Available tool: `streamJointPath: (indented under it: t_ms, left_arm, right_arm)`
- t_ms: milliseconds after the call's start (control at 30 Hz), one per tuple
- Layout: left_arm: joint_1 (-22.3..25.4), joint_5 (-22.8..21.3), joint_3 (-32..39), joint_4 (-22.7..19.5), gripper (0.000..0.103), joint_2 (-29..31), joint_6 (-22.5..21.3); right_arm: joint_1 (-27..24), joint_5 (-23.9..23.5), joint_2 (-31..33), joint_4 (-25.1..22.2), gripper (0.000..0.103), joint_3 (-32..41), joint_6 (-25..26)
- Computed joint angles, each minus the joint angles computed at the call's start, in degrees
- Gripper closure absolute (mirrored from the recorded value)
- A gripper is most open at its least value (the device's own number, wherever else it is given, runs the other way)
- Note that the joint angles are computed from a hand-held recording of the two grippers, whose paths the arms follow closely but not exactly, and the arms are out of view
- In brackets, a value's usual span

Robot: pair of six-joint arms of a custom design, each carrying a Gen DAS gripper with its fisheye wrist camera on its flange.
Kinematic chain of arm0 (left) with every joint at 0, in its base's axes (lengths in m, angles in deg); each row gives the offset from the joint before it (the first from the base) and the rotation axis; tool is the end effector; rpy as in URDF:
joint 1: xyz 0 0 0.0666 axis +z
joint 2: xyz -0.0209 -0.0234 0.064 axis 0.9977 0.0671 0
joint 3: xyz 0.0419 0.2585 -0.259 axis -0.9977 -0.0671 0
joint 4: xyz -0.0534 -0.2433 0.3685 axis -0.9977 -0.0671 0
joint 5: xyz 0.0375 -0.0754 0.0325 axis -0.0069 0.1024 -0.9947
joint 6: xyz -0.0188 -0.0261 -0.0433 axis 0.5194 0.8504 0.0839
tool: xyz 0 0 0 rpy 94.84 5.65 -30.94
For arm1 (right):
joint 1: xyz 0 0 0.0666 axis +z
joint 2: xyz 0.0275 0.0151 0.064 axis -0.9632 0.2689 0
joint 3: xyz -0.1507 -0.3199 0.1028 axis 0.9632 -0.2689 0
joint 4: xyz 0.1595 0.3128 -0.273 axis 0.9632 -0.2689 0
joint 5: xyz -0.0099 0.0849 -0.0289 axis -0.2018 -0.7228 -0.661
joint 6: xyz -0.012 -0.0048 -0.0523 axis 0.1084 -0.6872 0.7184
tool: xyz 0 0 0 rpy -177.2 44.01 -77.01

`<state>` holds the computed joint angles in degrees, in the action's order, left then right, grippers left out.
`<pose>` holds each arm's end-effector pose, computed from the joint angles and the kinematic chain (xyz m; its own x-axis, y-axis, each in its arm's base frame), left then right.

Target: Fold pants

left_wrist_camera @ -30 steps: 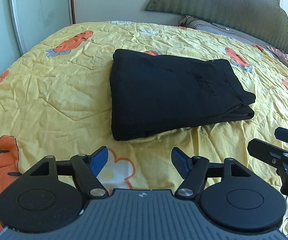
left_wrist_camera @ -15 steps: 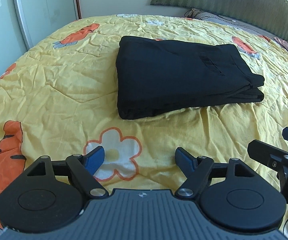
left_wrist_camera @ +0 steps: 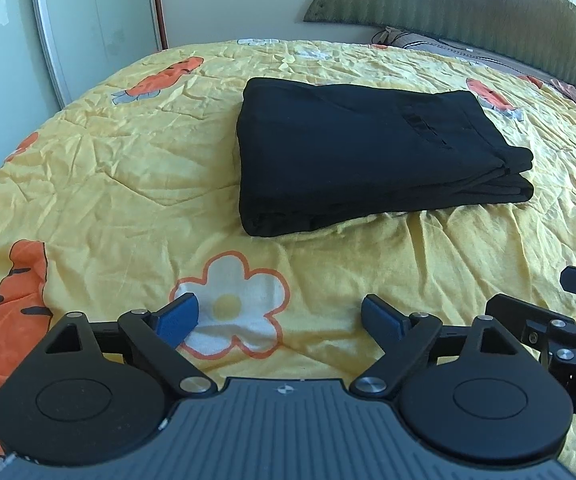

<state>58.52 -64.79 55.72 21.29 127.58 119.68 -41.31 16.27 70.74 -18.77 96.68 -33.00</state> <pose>0.4108 -0.1958 0.2906 -0.7116 -0.1465 -0.6872 -0.2544 0.9654 0.0576 0.4314 0.2810 0.3260 -0.6568 -0.1813 -0.7320 -0.4253 0.8906 0.1610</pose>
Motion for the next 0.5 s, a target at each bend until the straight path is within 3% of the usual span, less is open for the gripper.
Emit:
streamJointPath:
  t_ms: [500]
  left_arm:
    - [0.41,-0.31,-1.08,1.75,0.003,-0.23,0.14]
  right_arm:
    - [0.05,1.17,0.83,0.32,0.005,-0.28,-0.07]
